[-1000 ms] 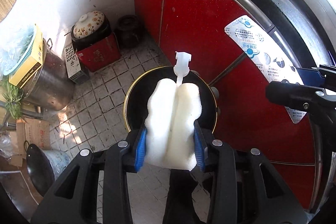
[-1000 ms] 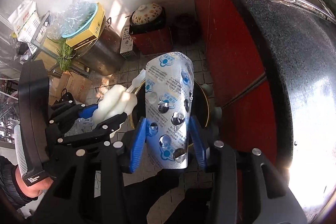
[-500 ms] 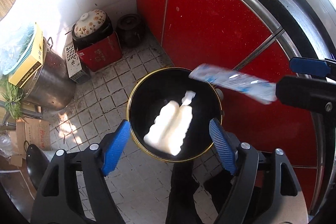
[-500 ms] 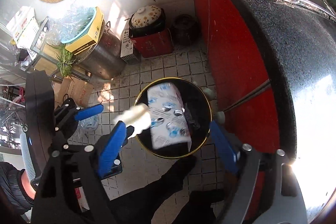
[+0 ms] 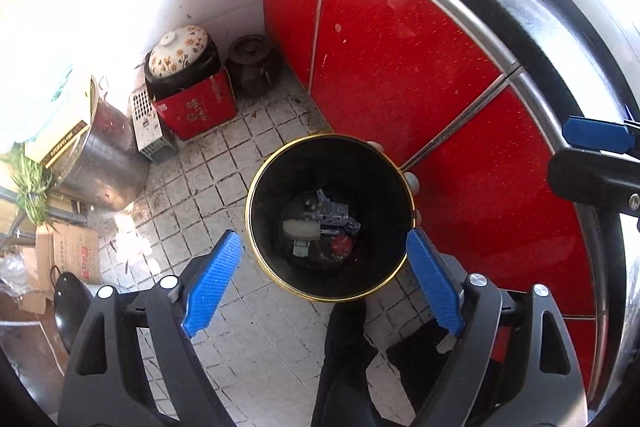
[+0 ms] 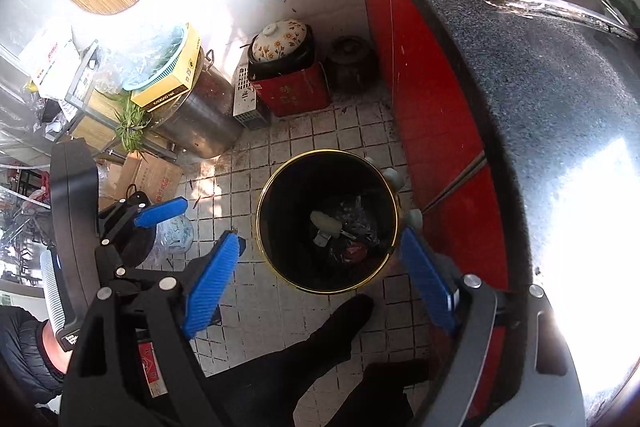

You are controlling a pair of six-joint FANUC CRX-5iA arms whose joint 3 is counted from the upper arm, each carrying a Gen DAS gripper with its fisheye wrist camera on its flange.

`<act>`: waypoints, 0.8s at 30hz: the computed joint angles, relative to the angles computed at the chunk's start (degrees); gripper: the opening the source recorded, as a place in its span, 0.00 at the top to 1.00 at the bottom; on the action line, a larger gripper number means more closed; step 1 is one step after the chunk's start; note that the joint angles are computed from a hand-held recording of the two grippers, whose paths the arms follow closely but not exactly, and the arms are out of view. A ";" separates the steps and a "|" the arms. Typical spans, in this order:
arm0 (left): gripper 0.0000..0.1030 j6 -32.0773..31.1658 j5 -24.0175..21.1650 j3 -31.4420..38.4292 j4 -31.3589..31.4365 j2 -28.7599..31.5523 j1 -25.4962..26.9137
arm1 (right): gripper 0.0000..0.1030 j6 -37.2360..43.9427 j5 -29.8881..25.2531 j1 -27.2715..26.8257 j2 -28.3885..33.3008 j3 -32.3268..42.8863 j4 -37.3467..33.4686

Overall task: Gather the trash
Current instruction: 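Move both open tools back over the countertop trash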

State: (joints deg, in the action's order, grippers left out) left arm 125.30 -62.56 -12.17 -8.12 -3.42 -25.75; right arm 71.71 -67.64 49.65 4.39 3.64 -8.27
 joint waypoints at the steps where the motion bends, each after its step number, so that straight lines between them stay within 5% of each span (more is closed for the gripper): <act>1: 0.14 0.06 -1.02 1.37 -0.97 0.23 -0.91 | 0.20 -0.99 0.41 -0.04 -1.48 -0.74 1.00; 5: 0.06 1.17 -6.67 10.13 -6.54 2.56 -5.75 | 0.12 -6.07 1.95 -0.70 -8.99 -4.32 5.52; 9: 0.06 -4.65 -6.97 17.61 -2.92 6.37 -7.38 | 0.08 -15.03 0.26 -1.77 -17.42 -8.64 14.00; 15: 0.06 -17.57 -5.52 33.79 2.58 17.73 -13.16 | 0.07 -28.66 -7.96 -5.62 -29.29 -15.09 26.90; 24: 0.06 -29.81 -11.62 66.67 11.15 39.92 -22.61 | 0.07 -36.69 -21.15 -13.04 -44.30 -21.34 36.70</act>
State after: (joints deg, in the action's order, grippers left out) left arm 95.49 -74.19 54.50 3.03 36.49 -48.36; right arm 35.03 -88.79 36.61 -39.91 -17.70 28.43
